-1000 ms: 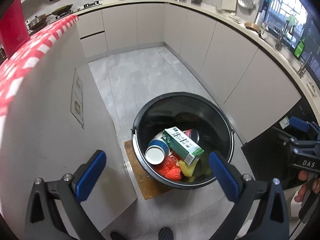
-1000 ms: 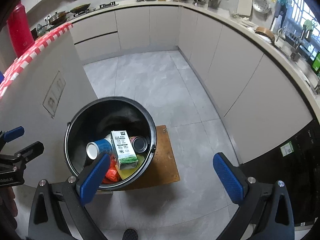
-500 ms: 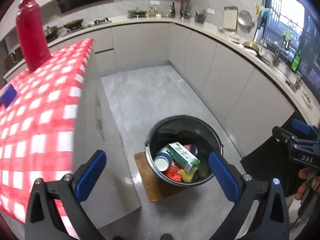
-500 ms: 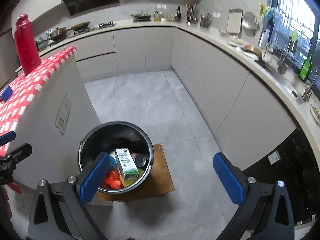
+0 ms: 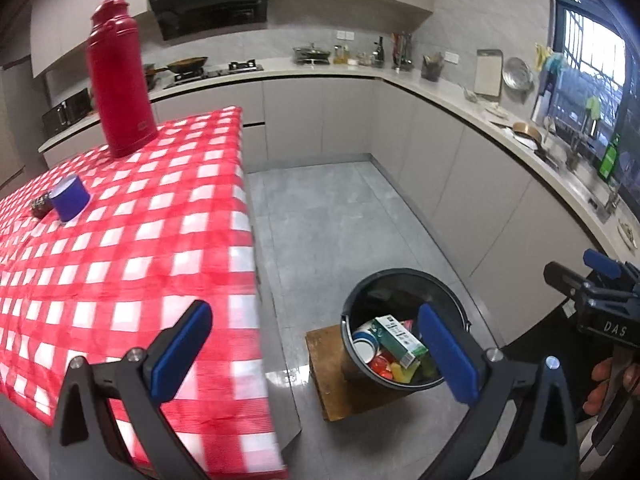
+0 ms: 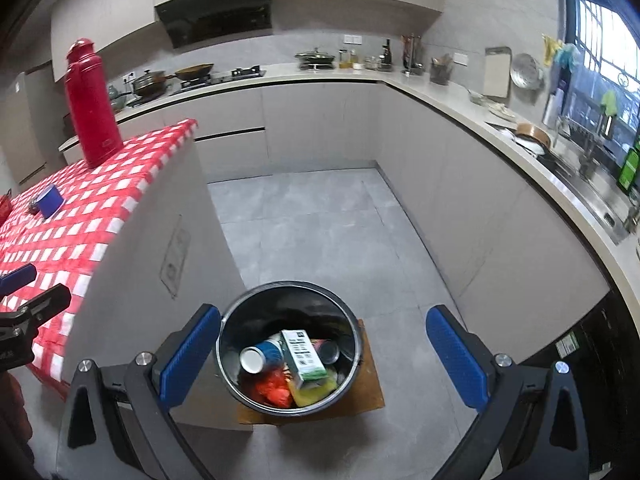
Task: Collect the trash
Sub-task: 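Move both tools back toward the table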
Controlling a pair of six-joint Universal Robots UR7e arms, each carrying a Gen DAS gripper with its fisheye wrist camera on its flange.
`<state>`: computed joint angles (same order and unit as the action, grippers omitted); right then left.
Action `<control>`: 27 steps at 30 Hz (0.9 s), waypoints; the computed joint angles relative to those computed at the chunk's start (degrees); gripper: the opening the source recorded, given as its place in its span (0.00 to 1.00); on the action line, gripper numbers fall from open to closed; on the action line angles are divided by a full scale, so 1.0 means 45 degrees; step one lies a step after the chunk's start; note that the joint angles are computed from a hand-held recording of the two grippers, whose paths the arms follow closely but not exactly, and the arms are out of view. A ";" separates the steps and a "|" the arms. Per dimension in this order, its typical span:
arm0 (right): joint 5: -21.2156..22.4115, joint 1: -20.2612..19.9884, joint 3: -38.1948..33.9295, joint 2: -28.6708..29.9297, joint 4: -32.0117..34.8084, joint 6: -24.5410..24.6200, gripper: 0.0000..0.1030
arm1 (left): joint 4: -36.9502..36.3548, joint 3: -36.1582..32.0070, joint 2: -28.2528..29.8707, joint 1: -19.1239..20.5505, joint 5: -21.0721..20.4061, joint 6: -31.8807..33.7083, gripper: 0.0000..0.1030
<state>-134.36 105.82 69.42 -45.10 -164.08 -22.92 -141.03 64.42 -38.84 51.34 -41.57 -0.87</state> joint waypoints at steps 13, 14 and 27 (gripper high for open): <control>0.0852 0.0878 -0.1690 0.1295 0.1680 -0.0202 1.00 | -0.1058 0.1074 -0.1320 0.0237 0.1207 -0.0048 1.00; 0.0994 0.0945 -0.1899 0.1453 0.1890 -0.0222 1.00 | -0.1078 0.1152 -0.1479 0.0296 0.1309 -0.0104 1.00; 0.2610 0.1881 -0.5079 0.3986 0.3660 -0.0862 1.00 | -0.2386 0.2395 -0.3140 0.0883 0.3235 -0.0134 1.00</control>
<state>-122.61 114.28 46.56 -27.16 -147.61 -26.80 -151.76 75.20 -52.97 55.31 -27.01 -1.47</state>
